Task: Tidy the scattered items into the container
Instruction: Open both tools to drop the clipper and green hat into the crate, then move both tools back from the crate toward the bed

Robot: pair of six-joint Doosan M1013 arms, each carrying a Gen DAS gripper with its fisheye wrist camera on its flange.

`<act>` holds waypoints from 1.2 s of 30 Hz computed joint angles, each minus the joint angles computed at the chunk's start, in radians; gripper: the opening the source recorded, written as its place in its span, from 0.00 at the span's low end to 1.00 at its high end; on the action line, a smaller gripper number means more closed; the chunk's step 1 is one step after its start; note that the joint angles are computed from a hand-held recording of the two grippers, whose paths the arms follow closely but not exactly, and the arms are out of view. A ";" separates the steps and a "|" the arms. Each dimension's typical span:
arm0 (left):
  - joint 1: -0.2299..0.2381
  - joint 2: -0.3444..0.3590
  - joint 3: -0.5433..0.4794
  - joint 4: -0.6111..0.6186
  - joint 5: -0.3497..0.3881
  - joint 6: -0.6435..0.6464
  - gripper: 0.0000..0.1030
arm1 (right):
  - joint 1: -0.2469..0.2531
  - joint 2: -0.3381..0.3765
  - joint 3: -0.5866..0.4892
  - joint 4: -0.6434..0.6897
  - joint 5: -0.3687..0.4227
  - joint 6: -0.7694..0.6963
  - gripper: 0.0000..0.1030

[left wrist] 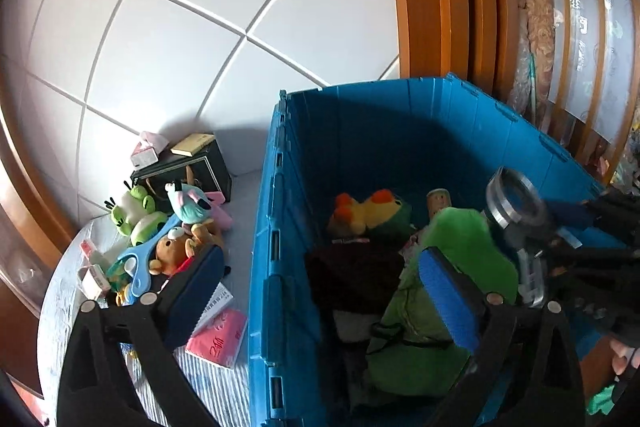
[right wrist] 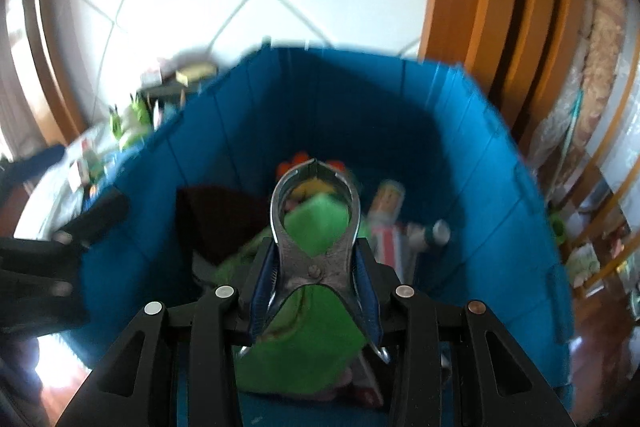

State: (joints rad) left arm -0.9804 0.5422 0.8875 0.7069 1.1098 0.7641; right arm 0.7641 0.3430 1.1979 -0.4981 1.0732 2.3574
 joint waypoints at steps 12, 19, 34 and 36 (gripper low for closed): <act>0.003 -0.034 0.071 -0.043 -0.064 -0.016 1.00 | -0.017 -0.015 0.036 0.069 -0.027 0.003 0.73; 0.005 -0.107 0.177 -0.022 -0.122 -0.089 1.00 | 0.025 -0.059 0.064 -0.058 -0.032 0.104 0.86; -0.031 -0.362 0.459 0.153 -0.118 -0.276 1.00 | 0.225 -0.066 -0.007 -0.236 0.097 0.347 1.00; -0.026 -0.388 0.480 0.133 -0.117 -0.271 1.00 | 0.251 -0.046 -0.042 -0.237 0.138 0.344 1.00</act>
State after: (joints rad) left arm -1.0069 0.1540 1.3679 0.8404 0.9932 0.4932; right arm 1.0150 0.2972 1.1557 -0.7356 1.2112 2.7018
